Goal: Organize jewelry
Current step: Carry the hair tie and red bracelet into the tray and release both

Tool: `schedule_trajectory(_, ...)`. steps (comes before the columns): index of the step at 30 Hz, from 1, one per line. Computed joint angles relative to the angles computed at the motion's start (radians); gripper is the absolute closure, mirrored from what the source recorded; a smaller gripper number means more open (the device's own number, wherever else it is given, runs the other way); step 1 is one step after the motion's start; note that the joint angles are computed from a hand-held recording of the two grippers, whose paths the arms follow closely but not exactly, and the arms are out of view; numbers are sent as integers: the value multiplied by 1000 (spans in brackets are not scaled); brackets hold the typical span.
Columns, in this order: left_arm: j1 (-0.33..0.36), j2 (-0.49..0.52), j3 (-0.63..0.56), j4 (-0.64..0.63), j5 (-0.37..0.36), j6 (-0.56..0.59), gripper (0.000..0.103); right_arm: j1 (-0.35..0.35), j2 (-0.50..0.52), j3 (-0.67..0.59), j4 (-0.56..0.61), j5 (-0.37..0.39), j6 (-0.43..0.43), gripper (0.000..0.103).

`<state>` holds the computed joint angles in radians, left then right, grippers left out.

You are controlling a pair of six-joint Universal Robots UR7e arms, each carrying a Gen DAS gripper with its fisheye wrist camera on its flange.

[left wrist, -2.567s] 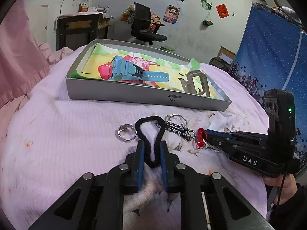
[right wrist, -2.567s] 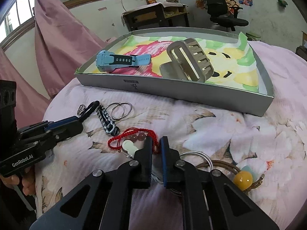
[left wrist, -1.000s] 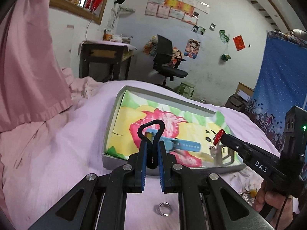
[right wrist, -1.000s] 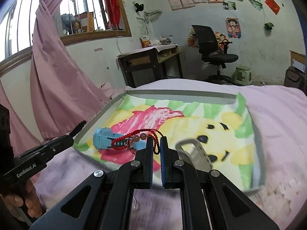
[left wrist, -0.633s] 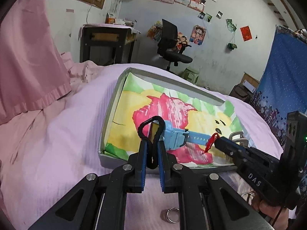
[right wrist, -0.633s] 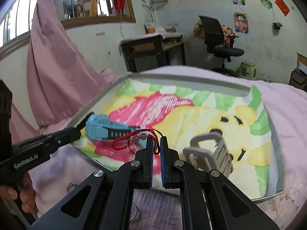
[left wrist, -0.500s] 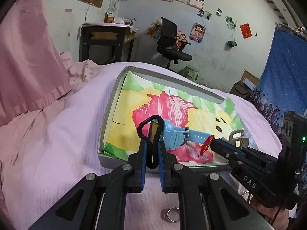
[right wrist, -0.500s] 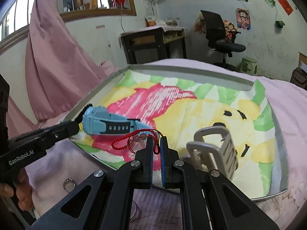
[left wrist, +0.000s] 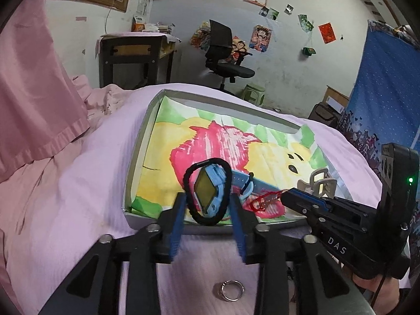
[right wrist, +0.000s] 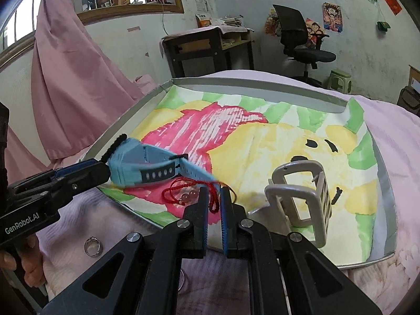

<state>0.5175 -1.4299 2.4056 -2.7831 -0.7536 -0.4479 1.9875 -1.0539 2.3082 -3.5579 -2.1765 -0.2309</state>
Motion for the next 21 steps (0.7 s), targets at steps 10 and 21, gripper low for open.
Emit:
schedule_trajectory(10,-43,-38,42,-28,51,-29,39,54,7,42,-193,-51,-59,64)
schedule_trajectory(21,-186,-146,130,23,174,-97,6,130,-19,110,-388,-123,-79,18)
